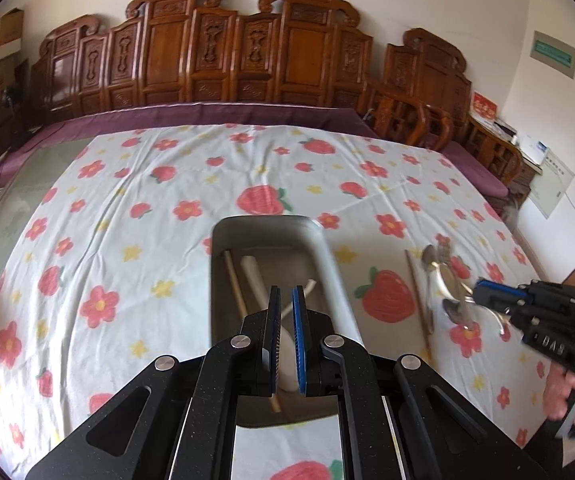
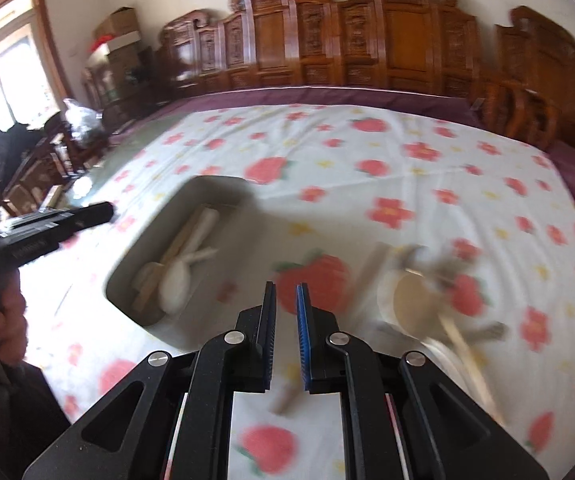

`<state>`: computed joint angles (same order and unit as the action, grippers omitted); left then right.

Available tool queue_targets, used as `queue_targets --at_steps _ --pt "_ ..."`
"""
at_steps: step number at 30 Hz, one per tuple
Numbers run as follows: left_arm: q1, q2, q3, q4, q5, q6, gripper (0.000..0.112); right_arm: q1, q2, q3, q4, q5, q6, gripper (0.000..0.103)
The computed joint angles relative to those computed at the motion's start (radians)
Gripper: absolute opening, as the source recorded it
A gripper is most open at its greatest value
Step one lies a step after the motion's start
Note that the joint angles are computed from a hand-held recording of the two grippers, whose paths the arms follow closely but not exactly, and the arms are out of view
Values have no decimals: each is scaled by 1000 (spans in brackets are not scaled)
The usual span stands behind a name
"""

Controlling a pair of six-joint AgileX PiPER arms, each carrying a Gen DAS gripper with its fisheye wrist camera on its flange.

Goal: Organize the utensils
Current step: 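Carry the chopstick into the grey tray with the left tool while the right tool drops the white fork in, then grasp a steel fork with the right tool while the left tool moves toward a chopstick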

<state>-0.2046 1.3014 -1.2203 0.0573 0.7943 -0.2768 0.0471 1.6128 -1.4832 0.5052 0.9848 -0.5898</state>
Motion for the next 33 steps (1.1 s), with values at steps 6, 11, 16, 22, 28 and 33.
queue_targets --at_steps 6,11,16,22,28,33 --pt "-96 15 -5 14 -4 -25 6 -150 -7 46 -41 -8 -45 12" --pt "-201 34 -3 67 -13 -67 21 -190 20 56 -61 -34 -49 19" --pt "-276 68 -3 115 -23 -125 26 -163 70 30 -87 -50 -12 20" --pt "-358 125 3 164 -44 -192 42 -128 174 -53 -114 -36 58 20" --pt "-431 157 2 211 -55 -226 57 -93 265 -135 -162 -20 139 20" --pt "-421 174 3 181 -63 -220 57 -86 318 -188 -193 8 188 20"
